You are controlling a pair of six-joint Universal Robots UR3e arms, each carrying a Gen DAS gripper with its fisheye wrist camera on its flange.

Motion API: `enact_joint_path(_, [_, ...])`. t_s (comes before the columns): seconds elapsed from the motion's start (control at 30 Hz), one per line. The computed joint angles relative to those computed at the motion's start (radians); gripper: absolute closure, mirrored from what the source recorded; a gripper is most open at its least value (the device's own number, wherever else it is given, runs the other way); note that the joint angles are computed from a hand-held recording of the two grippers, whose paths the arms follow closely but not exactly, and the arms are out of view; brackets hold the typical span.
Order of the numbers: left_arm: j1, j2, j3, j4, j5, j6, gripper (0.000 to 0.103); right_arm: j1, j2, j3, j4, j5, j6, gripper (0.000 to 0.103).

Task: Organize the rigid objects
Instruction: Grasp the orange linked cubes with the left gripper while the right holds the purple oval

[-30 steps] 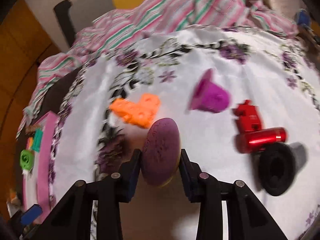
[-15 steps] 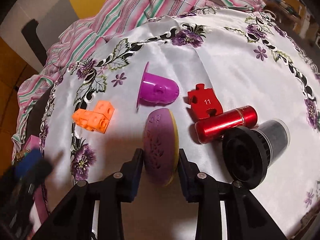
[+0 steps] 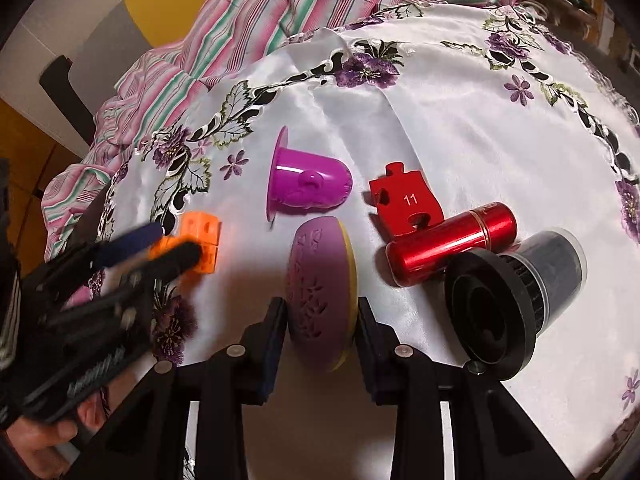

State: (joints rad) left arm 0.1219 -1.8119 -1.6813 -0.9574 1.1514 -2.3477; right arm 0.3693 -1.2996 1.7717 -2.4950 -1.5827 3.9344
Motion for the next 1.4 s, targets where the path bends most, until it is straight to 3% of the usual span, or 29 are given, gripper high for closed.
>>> enact_joint_path(0.07, [0.017, 0.04, -0.012, -0.089, -0.023, 0.054, 0.055, -0.003, -0.003, 0.004, -0.003, 0.005, 0.006, 0.069])
enact_joint_path(0.13, [0.016, 0.078, -0.051, -0.081, -0.023, 0.076, 0.055, -0.004, -0.004, 0.005, -0.004, 0.007, 0.009, 0.069])
enact_joint_path(0.27, [-0.022, 0.144, -0.212, 0.267, 0.029, 0.033, 0.053, -0.008, -0.013, 0.022, -0.023, 0.012, 0.023, 0.069])
enact_joint_path(0.37, [-0.075, 0.05, -0.144, 0.324, 0.094, -0.002, 0.051, -0.016, -0.021, 0.042, -0.045, 0.023, 0.035, 0.069])
enact_joint_path(0.47, [-0.126, -0.056, -0.066, 0.306, 0.193, 0.021, 0.051, -0.006, -0.011, 0.022, -0.026, 0.004, 0.028, 0.069])
enact_joint_path(0.53, [-0.135, -0.063, -0.103, 0.385, 0.235, 0.049, 0.051, 0.0, -0.006, 0.011, -0.015, -0.004, 0.024, 0.069])
enact_joint_path(0.57, [-0.121, -0.057, -0.116, 0.377, 0.224, 0.062, 0.054, -0.001, -0.006, 0.012, -0.015, -0.003, 0.023, 0.069])
enact_joint_path(0.63, [-0.081, -0.039, -0.094, 0.263, 0.149, 0.064, 0.069, -0.004, -0.007, 0.015, -0.018, -0.001, 0.024, 0.069])
enact_joint_path(0.7, [-0.059, -0.03, -0.089, 0.201, 0.111, 0.045, 0.073, -0.006, -0.004, 0.012, -0.017, -0.004, 0.026, 0.069])
enact_joint_path(0.9, [-0.043, 0.024, -0.154, 0.218, 0.061, -0.009, 0.073, -0.015, -0.012, 0.031, -0.042, 0.007, 0.04, 0.068])
enact_joint_path(1.0, [-0.031, 0.033, -0.14, 0.196, 0.01, -0.066, 0.065, -0.026, -0.022, 0.055, -0.067, 0.021, 0.056, 0.068])
enact_joint_path(1.27, [-0.136, -0.095, -0.02, 0.264, 0.129, -0.163, 0.064, -0.022, -0.004, 0.013, -0.017, -0.048, 0.053, 0.069])
enact_joint_path(1.4, [-0.105, -0.097, -0.036, 0.26, 0.079, -0.181, 0.063, -0.015, -0.006, 0.009, -0.005, -0.066, 0.047, 0.07])
